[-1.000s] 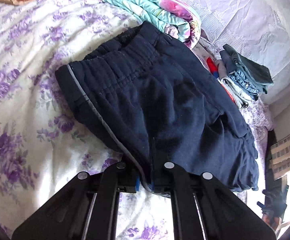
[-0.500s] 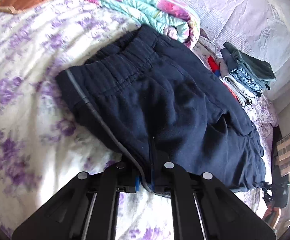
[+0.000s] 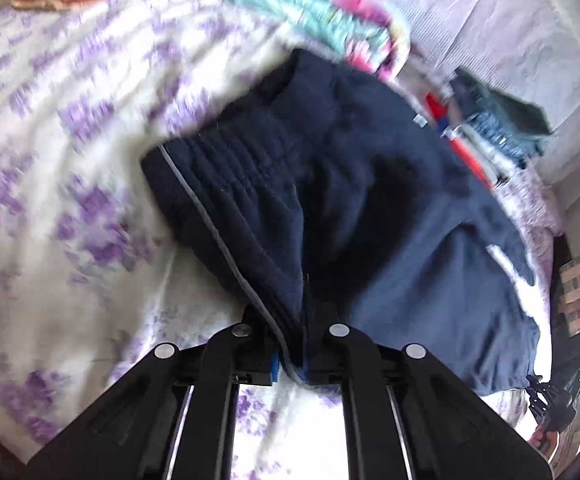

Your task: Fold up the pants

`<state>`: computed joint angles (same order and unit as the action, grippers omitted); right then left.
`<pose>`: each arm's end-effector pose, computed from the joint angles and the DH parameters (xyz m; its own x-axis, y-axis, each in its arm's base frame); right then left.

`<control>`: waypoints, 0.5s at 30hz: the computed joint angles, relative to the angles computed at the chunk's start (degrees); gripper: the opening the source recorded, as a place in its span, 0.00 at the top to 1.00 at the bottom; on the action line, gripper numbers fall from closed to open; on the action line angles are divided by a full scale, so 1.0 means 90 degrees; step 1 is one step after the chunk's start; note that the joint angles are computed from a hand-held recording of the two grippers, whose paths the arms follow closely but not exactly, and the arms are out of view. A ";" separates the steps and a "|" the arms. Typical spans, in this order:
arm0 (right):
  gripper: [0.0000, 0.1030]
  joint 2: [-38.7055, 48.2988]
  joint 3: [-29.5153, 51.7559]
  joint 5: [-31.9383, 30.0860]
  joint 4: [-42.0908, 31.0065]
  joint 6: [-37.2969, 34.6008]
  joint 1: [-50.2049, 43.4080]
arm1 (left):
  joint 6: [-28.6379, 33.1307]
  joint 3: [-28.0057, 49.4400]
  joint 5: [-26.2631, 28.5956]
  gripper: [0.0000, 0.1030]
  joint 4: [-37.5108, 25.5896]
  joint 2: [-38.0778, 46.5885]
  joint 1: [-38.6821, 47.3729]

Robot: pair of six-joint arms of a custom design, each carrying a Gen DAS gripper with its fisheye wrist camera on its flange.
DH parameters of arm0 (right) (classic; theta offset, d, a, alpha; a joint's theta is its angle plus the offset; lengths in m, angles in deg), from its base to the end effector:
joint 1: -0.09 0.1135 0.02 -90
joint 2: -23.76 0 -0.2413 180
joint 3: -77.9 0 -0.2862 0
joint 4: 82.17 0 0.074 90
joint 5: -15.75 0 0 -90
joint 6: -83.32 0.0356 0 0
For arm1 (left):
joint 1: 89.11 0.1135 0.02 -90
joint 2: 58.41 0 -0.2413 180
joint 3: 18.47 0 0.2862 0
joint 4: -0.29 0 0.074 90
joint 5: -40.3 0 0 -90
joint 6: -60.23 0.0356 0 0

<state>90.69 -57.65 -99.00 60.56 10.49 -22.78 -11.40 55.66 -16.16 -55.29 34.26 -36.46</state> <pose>0.2301 -0.0809 0.1342 -0.7136 0.5920 -0.3746 0.3865 0.7787 0.4943 0.2164 0.2512 0.1638 -0.7337 -0.5284 -0.4272 -0.3579 0.8349 -0.4181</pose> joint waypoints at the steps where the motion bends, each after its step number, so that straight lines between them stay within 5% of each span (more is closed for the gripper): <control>1: 0.83 -0.0049 0.0034 0.0050 -0.0090 -0.0068 0.0021 | 0.0034 -0.0108 0.0053 0.88 0.0034 -0.0189 0.0065; 4: 0.59 -0.0409 0.0174 0.0194 -0.0691 -0.0300 0.0093 | 0.0456 -0.0330 0.0086 0.41 -0.0168 -0.0887 0.0374; 10: 0.40 -0.1485 0.0699 0.1142 -0.1645 -0.0521 0.0163 | 0.1045 0.0532 0.0431 0.39 -0.1035 -0.1313 0.1036; 15: 0.35 0.0833 0.2948 0.0214 -0.1414 -0.0393 0.0336 | 0.0647 0.2852 -0.0092 0.39 -0.1727 0.0282 -0.0312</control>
<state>98.19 -31.12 -97.07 47.83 6.95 -19.76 -5.57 81.33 -16.99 -70.83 36.80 -39.27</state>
